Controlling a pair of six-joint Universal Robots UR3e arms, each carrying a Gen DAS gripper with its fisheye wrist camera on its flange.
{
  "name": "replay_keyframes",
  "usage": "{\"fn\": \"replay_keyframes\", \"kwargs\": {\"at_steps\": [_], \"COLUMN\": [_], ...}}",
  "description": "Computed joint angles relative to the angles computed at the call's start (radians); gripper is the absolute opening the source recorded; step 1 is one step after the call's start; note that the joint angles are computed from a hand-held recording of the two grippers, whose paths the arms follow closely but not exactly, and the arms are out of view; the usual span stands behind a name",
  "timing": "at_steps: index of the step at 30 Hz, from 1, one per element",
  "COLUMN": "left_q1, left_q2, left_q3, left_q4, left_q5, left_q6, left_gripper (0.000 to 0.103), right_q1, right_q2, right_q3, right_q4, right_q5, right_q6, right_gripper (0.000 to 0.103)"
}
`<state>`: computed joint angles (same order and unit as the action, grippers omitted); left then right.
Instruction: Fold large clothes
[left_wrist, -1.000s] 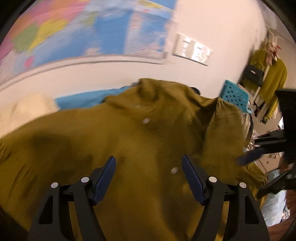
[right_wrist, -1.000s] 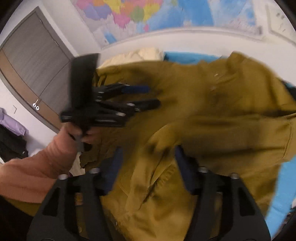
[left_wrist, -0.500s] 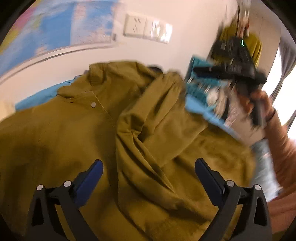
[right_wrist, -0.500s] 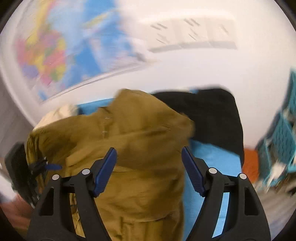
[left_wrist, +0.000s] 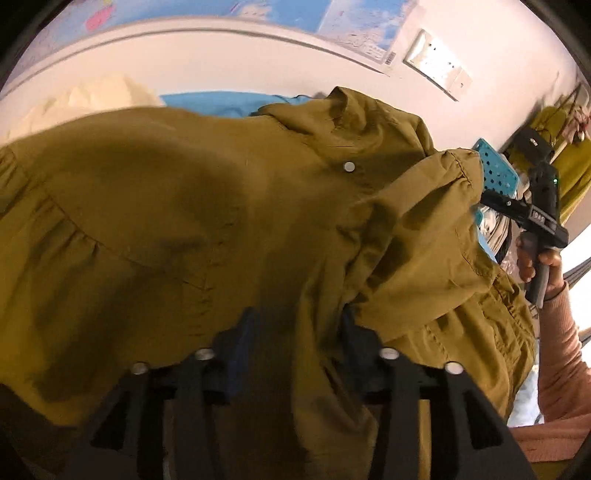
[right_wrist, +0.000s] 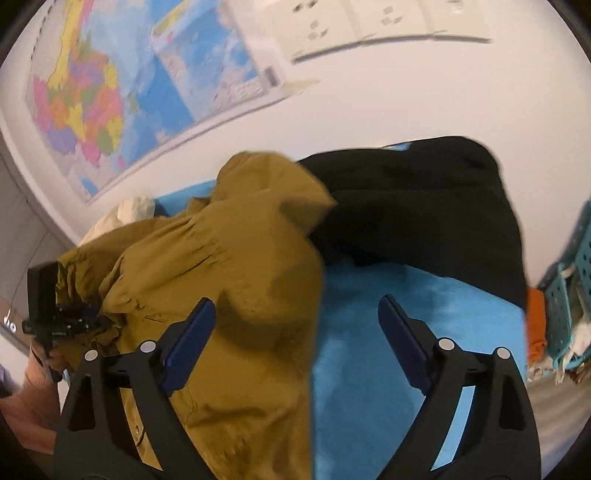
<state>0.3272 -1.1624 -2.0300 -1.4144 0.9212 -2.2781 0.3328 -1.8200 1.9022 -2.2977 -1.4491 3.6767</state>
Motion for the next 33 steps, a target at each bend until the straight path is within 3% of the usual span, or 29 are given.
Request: {"fn": "replay_keyframes", "kwargs": {"at_steps": [3,5,6,8,9,12,14,16,18,19,21,23,25,26,28,29,31,33], "left_q1": [-0.039,-0.069,-0.080,-0.082,-0.091,-0.025,0.041,0.081,0.108,0.095,0.063,0.003,-0.017,-0.026,-0.007,-0.003,-0.085,-0.174], "left_q2": [-0.027,-0.050,-0.065,-0.076,-0.088,-0.063,-0.012,0.016,0.066,0.073,0.079,0.053,0.050,0.061,0.048,0.021,-0.071,-0.126], "left_q3": [-0.012,-0.011,0.000,0.014,0.022,0.076,0.089,0.109,0.077,0.056,0.016,-0.026,-0.050,-0.068,-0.022,0.019,0.072,0.052], "left_q4": [0.075,0.129,0.143,0.172,0.232,0.129,0.010,-0.135,-0.193,-0.168,-0.121,0.007,0.134,0.254,0.284,0.276,0.399,0.563], "left_q5": [0.023,0.042,0.051,0.058,0.080,0.020,-0.037,-0.065,-0.035,-0.007,0.049,0.113,0.136,0.143,0.108,0.094,0.196,0.316], "left_q6": [-0.037,-0.060,-0.071,-0.090,-0.134,-0.094,0.016,0.147,0.242,0.245,0.254,0.188,0.130,0.065,0.018,-0.009,-0.101,-0.159], "left_gripper": [0.049,0.051,0.052,0.048,0.046,0.051,0.081,0.088,0.088,0.088,0.073,0.029,0.016,0.015,0.018,0.031,0.056,0.056], "right_q1": [-0.017,-0.103,-0.121,-0.106,-0.093,-0.099,-0.098,-0.102,-0.115,-0.118,-0.120,-0.123,-0.119,-0.116,-0.126,-0.124,-0.121,-0.090], "right_q2": [0.091,0.106,0.114,0.109,0.103,0.079,0.073,0.068,0.058,0.057,0.052,0.047,0.043,0.037,0.020,0.022,0.026,0.028], "right_q3": [-0.020,0.038,0.038,0.013,0.001,0.005,0.013,0.019,0.034,0.038,0.044,0.047,0.039,0.036,0.043,0.038,0.023,-0.014], "right_q4": [-0.031,-0.078,-0.059,-0.032,-0.026,-0.001,0.002,0.000,-0.009,-0.012,-0.013,-0.009,0.002,0.008,0.015,0.024,0.065,0.117], "right_q5": [0.006,0.170,0.198,0.158,0.124,0.101,0.096,0.090,0.101,0.105,0.105,0.105,0.091,0.076,0.076,0.067,0.041,-0.037], "right_q6": [0.001,-0.006,-0.004,-0.023,-0.027,0.003,0.003,0.017,0.025,0.025,0.021,0.020,0.022,0.027,0.037,0.040,0.056,0.083], "right_gripper": [0.087,0.051,0.027,0.018,0.017,0.017,0.017,0.019,0.019,0.019,0.019,0.019,0.019,0.018,0.018,0.018,0.026,0.036]}}
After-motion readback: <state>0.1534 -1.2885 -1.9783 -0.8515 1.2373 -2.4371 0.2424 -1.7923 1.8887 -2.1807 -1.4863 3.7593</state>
